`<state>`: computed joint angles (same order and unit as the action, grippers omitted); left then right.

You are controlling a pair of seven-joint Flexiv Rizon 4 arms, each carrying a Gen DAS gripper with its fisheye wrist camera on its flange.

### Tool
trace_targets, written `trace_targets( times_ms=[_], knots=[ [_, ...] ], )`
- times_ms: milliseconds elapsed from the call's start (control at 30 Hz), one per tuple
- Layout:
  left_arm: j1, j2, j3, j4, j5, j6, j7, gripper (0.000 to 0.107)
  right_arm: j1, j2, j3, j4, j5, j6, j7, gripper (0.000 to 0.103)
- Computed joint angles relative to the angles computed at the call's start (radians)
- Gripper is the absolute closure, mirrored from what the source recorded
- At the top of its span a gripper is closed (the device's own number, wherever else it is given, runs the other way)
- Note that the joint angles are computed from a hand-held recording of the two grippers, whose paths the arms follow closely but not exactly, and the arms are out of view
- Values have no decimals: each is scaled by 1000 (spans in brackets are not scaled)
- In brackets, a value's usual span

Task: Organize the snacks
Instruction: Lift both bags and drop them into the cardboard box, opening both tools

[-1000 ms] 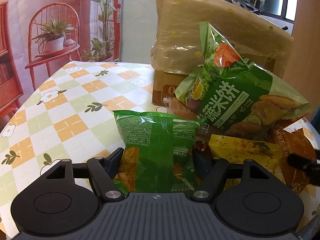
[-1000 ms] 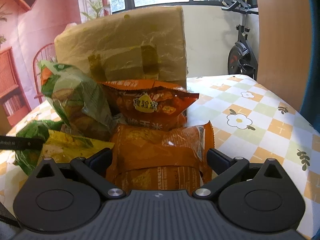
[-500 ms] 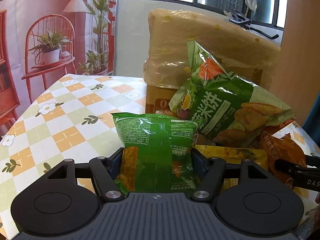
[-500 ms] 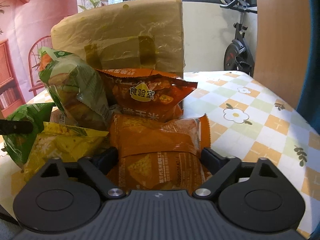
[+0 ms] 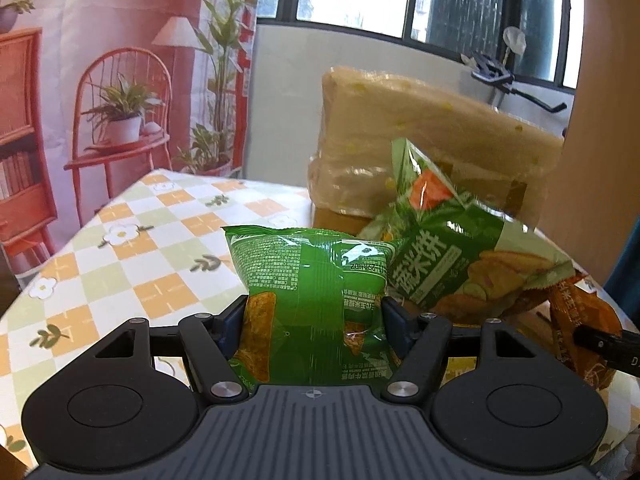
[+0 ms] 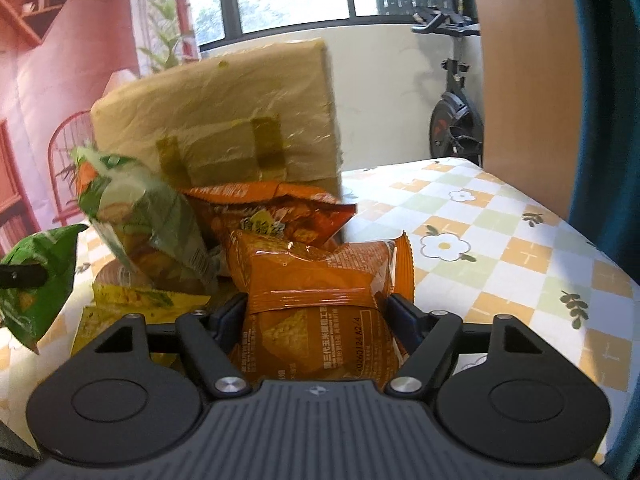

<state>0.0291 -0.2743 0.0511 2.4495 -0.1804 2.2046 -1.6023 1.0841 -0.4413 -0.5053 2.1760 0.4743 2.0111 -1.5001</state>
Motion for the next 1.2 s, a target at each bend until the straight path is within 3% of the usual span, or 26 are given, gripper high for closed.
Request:
trace_targets(
  times_ms=[233, 333, 500, 833, 1000, 1200],
  knots=[
    [-30, 40, 19, -4, -61, 58, 48, 36, 31, 39, -38, -3, 54, 76, -82, 28],
    [-25, 65, 19, -18, -64, 63, 62, 35, 5, 65, -13, -23, 60, 103, -134, 28],
    [-39, 80, 16, -66, -95, 93, 124, 35, -85, 88, 68, -92, 39, 136, -183, 28],
    [-13, 50, -23, -200, -15, 79, 101, 35, -304, 47, 267, -260, -73, 167, -242, 28],
    [20, 8, -48, -280, 44, 27, 63, 35, -417, -1, 374, -344, -134, 153, -237, 28],
    [55, -34, -73, -379, 96, -48, 33, 35, -490, -58, 424, -443, -215, 109, -192, 28]
  ],
)
